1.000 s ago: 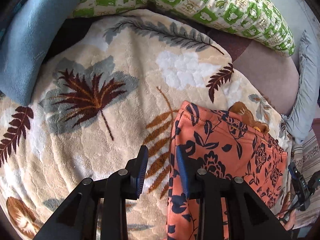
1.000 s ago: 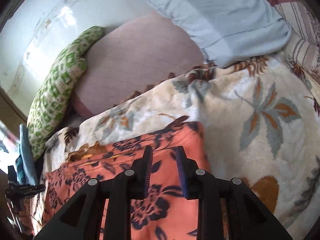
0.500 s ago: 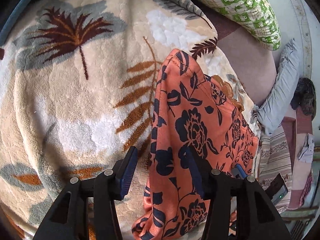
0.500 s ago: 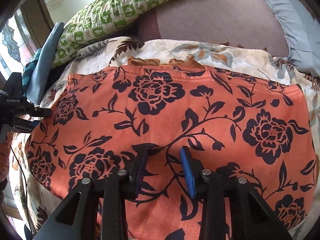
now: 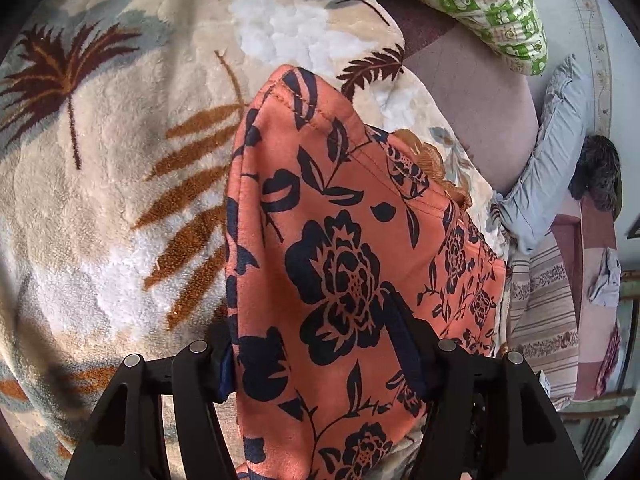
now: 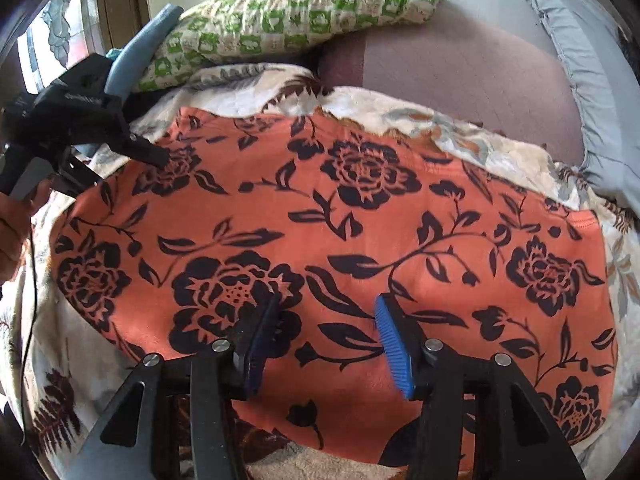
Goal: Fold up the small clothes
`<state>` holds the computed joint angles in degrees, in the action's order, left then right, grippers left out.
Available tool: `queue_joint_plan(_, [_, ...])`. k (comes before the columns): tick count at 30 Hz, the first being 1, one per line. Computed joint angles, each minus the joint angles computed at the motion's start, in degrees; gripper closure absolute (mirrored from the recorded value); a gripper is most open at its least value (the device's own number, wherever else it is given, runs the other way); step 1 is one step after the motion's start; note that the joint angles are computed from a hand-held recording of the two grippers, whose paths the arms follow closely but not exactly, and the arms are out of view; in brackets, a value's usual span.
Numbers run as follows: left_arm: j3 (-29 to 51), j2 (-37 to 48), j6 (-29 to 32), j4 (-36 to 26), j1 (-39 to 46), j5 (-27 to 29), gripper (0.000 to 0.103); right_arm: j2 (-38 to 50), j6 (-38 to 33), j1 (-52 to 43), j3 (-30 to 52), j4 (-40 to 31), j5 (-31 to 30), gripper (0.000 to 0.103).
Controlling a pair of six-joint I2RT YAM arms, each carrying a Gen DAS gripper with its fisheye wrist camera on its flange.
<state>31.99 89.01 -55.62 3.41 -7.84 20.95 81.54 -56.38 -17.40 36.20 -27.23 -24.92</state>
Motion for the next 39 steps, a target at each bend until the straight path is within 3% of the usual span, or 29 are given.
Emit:
queue_joint_plan(3, [3.6,0.5,2.3,-5.0,-3.6,-4.8,0.079,1.2,-0.6,-2.6,-2.2,4.1,-3.7,0.045])
queue_joint_plan(9, [5.8,-5.0,-3.6,-5.8,-9.4,-9.0,0.084,1.6,-0.9,-4.0,-3.2,5.6,-5.7,0.042])
queue_joint_plan(14, [18.6,-2.1,-5.3,-13.7,-18.6,-15.1,0.084,4.3,-1.7,-5.7,-0.5,2.4,-8.4,0.041])
queue_joint_plan(18, [33.0,8.8,-5.0,-18.7,-24.1,-16.8,0.084,7.8,-3.8,-10.1,5.8,-6.9,-11.6,0.047])
queue_joint_plan(21, [43.3,19.3,-5.3,-19.1,-25.3,-13.2,0.085,8.5,-7.6,-18.5,10.5,-13.1,-13.9,0.046])
queue_joint_plan(23, [51.0,27.4,-6.5,-19.2,-26.1,-9.8,0.087,9.6,-11.4,-24.0,12.9,-13.3,-15.3,0.045])
queue_joint_plan(26, [69.3,41.0,-5.9,-31.8,-28.5,-10.4,0.087,15.8,-10.9,-27.3,17.8,-11.9,-12.1,0.044])
queue_joint_plan(29, [74.0,43.6,-6.8,-33.6,-29.3,-7.5,0.089,25.6,-7.4,-29.1,29.1,-22.7,-13.2,0.044])
queue_joint_plan(32, [71.2,37.1,-4.2,-35.6,-29.2,-11.1,0.086,28.5,-7.9,-29.9,34.1,-29.2,-14.9,0.044])
queue_joint_plan(34, [69.0,31.1,-2.4,-39.3,-28.5,-14.3,0.074,30.6,-7.3,-30.4,37.2,-33.3,-15.8,0.042])
queue_joint_plan(35, [70.6,29.9,-1.3,-43.7,-28.3,-16.8,0.066,31.4,-6.6,-30.6,38.6,-35.6,-16.2,0.042])
queue_joint_plan(36, [72.6,29.3,-0.1,-48.0,-27.9,-18.9,0.050,32.2,-7.0,-30.8,40.0,-38.7,-17.2,0.042])
queue_joint_plan(37, [74.7,29.4,1.1,-52.0,-27.4,-20.9,0.043,32.6,-8.4,-31.2,40.8,-41.8,-18.4,0.042])
queue_joint_plan(39, [81.9,32.6,3.4,-60.7,-26.4,-22.3,0.043,31.5,-13.8,-31.5,40.1,-48.2,-20.4,0.038])
